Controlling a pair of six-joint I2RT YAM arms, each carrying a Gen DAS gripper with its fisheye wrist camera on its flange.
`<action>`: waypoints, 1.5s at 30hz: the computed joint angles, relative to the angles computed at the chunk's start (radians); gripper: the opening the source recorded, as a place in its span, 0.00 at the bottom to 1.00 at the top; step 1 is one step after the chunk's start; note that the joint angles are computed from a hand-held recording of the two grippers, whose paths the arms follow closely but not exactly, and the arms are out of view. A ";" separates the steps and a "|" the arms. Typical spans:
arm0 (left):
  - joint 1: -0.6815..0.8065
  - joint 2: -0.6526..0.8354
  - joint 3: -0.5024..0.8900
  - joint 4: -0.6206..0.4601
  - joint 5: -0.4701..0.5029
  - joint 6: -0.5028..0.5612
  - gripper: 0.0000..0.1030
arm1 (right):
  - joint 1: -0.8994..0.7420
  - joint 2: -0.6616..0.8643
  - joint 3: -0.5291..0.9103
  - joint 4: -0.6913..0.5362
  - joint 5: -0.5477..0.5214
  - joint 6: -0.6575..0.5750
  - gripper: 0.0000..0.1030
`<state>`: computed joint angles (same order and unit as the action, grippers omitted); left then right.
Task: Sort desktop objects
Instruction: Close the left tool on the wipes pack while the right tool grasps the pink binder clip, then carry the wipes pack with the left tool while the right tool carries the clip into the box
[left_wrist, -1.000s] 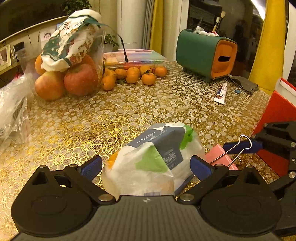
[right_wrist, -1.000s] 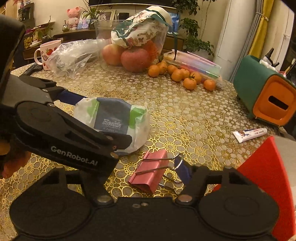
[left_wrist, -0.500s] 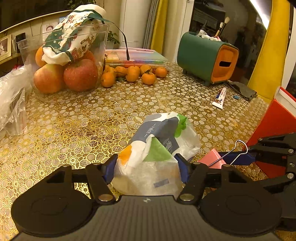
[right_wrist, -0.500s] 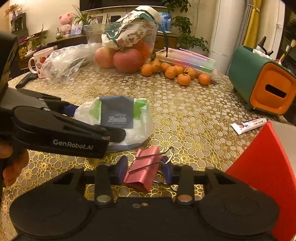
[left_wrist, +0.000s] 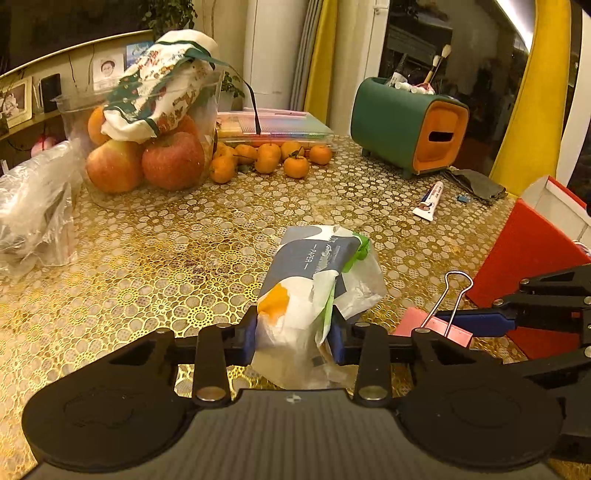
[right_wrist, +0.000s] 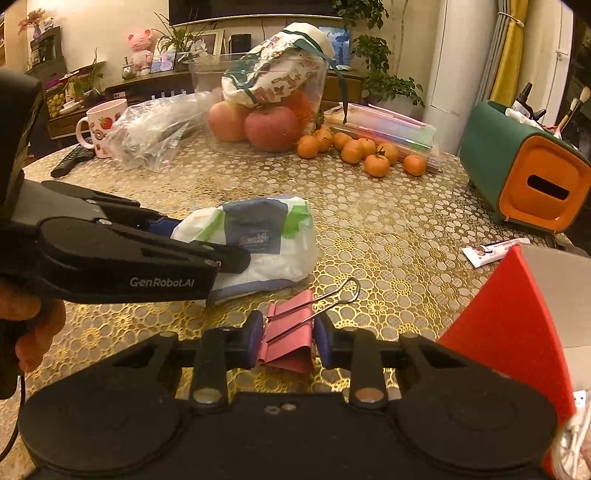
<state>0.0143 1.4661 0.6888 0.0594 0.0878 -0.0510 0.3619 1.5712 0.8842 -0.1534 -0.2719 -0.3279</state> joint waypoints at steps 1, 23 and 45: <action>-0.001 -0.018 -0.008 -0.009 -0.001 -0.007 0.34 | -0.001 -0.014 -0.005 -0.010 0.000 -0.001 0.28; -0.276 -0.648 -0.037 -0.602 -0.230 -0.226 0.34 | -0.182 -0.452 -0.076 -0.404 -0.177 -0.109 0.28; -1.014 -0.440 0.296 -0.828 -0.675 -0.628 0.34 | -0.878 -0.463 0.186 -0.943 -0.600 -0.662 0.28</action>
<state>-0.9993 1.0261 0.9845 -0.7686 -0.5875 -0.6790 -0.5159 1.1086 1.0703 -1.0960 -0.8722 -0.9899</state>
